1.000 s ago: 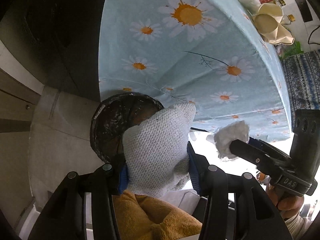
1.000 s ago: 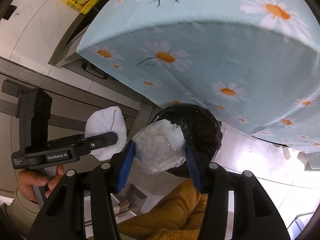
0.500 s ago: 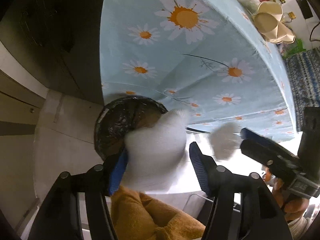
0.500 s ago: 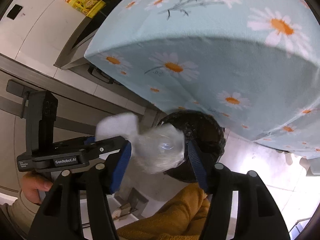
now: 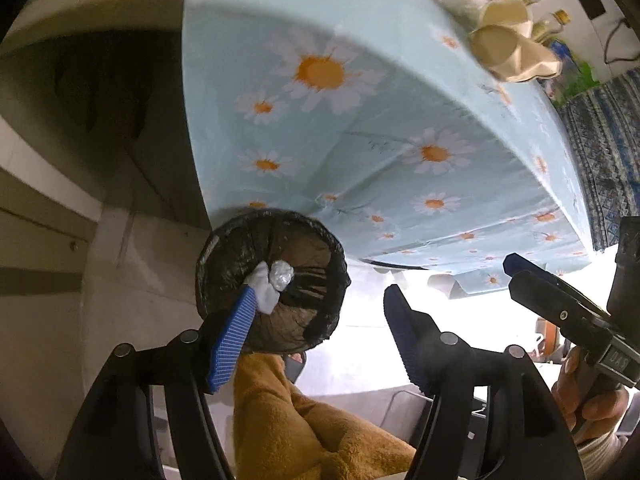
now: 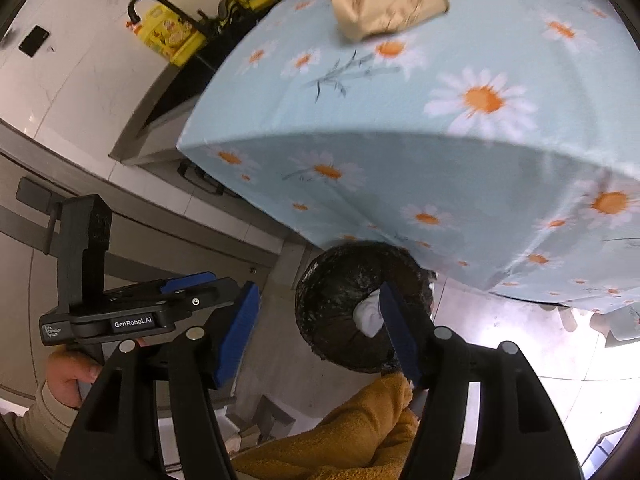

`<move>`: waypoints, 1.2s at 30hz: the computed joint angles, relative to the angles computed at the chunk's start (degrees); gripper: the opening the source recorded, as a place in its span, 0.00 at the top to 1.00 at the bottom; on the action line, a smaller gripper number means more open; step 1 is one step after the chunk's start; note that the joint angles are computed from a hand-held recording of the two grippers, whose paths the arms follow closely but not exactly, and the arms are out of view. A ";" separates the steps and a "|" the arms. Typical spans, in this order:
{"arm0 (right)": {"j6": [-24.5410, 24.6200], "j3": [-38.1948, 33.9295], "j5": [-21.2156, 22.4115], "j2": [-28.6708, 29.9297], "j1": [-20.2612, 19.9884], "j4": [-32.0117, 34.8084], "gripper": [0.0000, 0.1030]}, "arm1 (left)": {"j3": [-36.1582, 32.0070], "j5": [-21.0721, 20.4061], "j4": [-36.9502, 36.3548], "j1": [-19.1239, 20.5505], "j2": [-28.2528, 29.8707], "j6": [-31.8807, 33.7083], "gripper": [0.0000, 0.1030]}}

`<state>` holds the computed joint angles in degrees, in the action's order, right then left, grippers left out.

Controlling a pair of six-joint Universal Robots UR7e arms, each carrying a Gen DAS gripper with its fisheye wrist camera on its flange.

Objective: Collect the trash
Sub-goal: 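Open the left gripper over the black bin while the right gripper releases the plastic bag into it, then raise both open grippers from the bin back over the tablecloth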

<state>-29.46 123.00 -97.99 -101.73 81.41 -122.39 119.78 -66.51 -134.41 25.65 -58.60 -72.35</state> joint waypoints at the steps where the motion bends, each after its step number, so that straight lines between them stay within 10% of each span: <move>1: 0.17 -0.22 0.30 -0.48 0.00 0.18 0.39 | -0.63 0.24 0.45 -0.16 0.01 0.17 0.37; 14: 1.99 -3.85 2.41 -4.31 3.00 -1.82 0.32 | -8.96 6.79 4.37 -1.79 -0.16 7.52 0.37; 36: 0.61 -8.43 -7.04 4.05 11.04 -21.81 0.12 | -16.42 11.32 2.01 2.41 0.33 25.12 0.34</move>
<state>-28.84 114.57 -105.03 -97.68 92.45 -144.20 103.36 -55.19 -132.40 28.06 -58.26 -47.23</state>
